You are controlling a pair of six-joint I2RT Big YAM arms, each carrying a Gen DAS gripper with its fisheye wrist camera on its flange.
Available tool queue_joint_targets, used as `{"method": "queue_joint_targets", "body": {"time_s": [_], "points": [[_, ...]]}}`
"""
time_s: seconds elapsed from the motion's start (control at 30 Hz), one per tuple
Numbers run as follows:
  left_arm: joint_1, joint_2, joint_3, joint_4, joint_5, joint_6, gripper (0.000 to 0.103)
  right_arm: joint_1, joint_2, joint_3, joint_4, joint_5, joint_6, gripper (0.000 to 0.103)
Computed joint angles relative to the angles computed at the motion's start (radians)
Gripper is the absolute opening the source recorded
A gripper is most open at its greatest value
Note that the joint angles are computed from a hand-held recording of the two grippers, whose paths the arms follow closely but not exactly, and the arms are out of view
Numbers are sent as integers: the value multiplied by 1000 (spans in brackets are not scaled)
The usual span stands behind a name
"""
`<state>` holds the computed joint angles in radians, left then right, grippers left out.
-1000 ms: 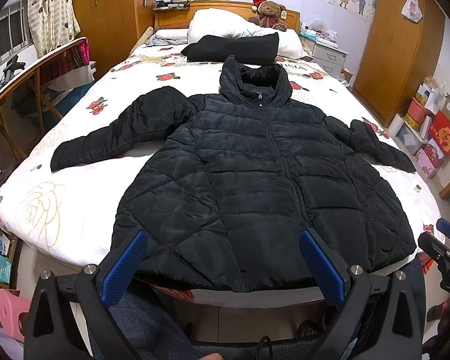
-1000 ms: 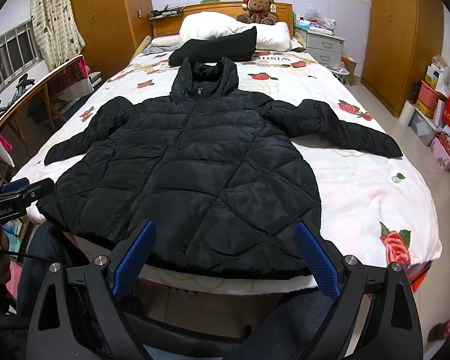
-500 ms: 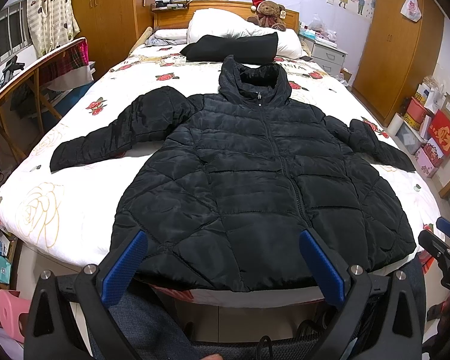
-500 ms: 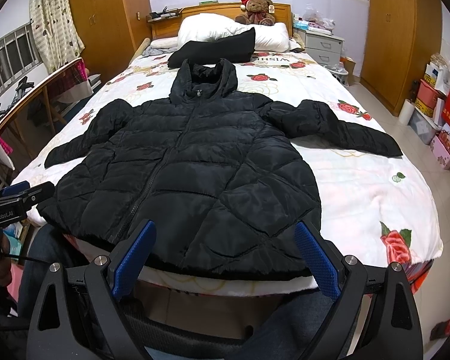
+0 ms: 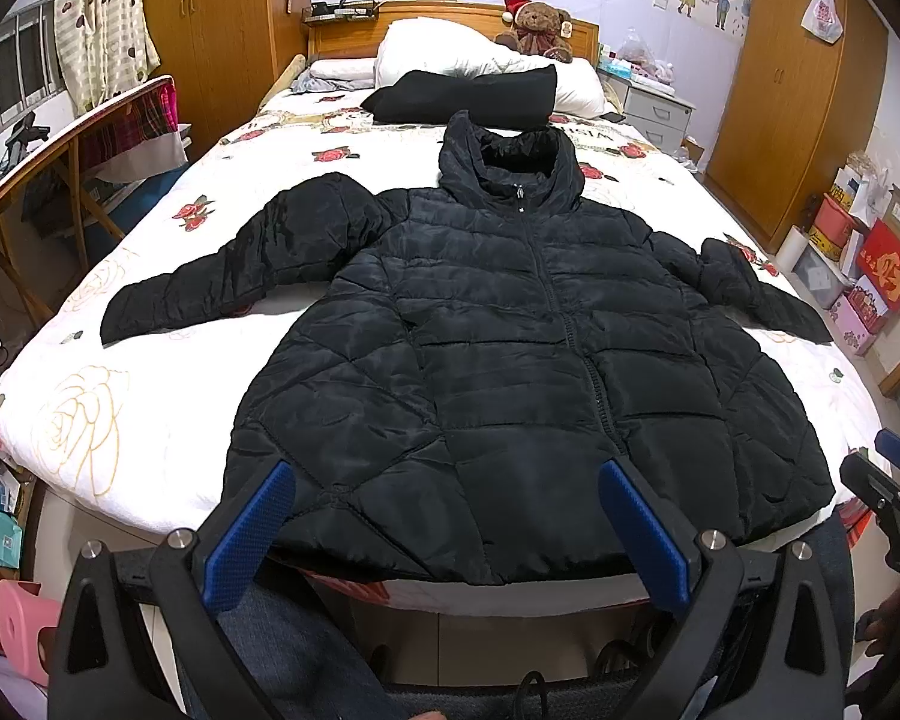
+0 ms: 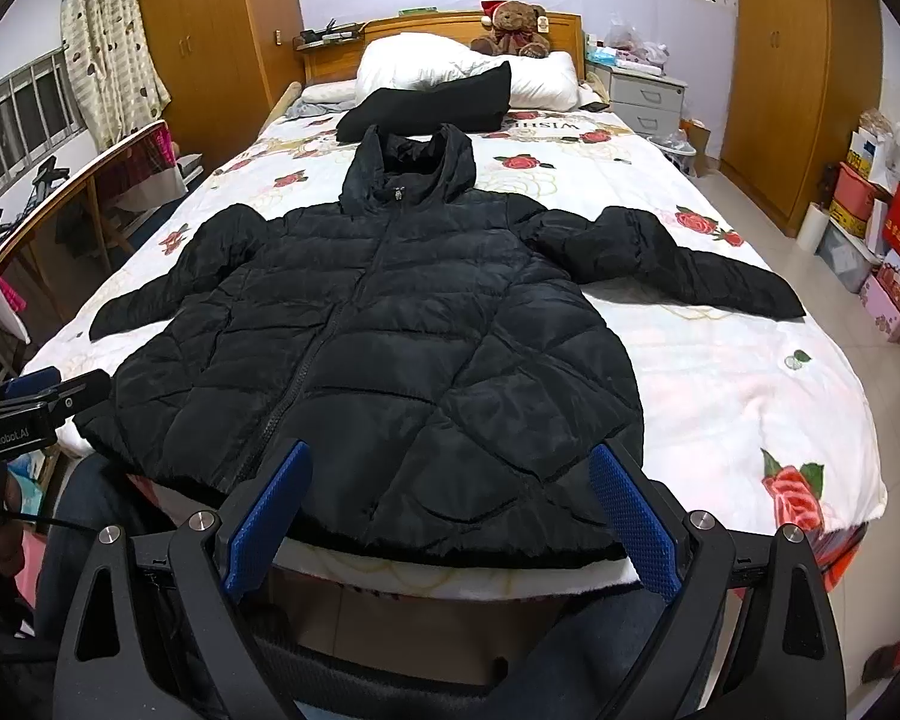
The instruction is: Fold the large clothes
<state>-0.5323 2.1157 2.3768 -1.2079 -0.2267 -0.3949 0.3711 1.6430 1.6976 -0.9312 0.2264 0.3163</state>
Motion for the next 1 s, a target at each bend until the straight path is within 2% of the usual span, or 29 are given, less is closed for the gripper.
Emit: {"method": "queue_joint_targets", "body": {"time_s": [0.33,0.53,0.8,1.0], "points": [[24,5,-12,11,15,2,102,-9,42,53,-18,-19,-21,94],[53,23,-11,24,22,7,102,-7,108,136,-43,-34,-49,94],[135,116,98,6,57,-36,102,0,281,363,-103,-57,-116,94],[202,221,259,-44,55,-48,102,5,440,587,-173,-88,-144,94]]}}
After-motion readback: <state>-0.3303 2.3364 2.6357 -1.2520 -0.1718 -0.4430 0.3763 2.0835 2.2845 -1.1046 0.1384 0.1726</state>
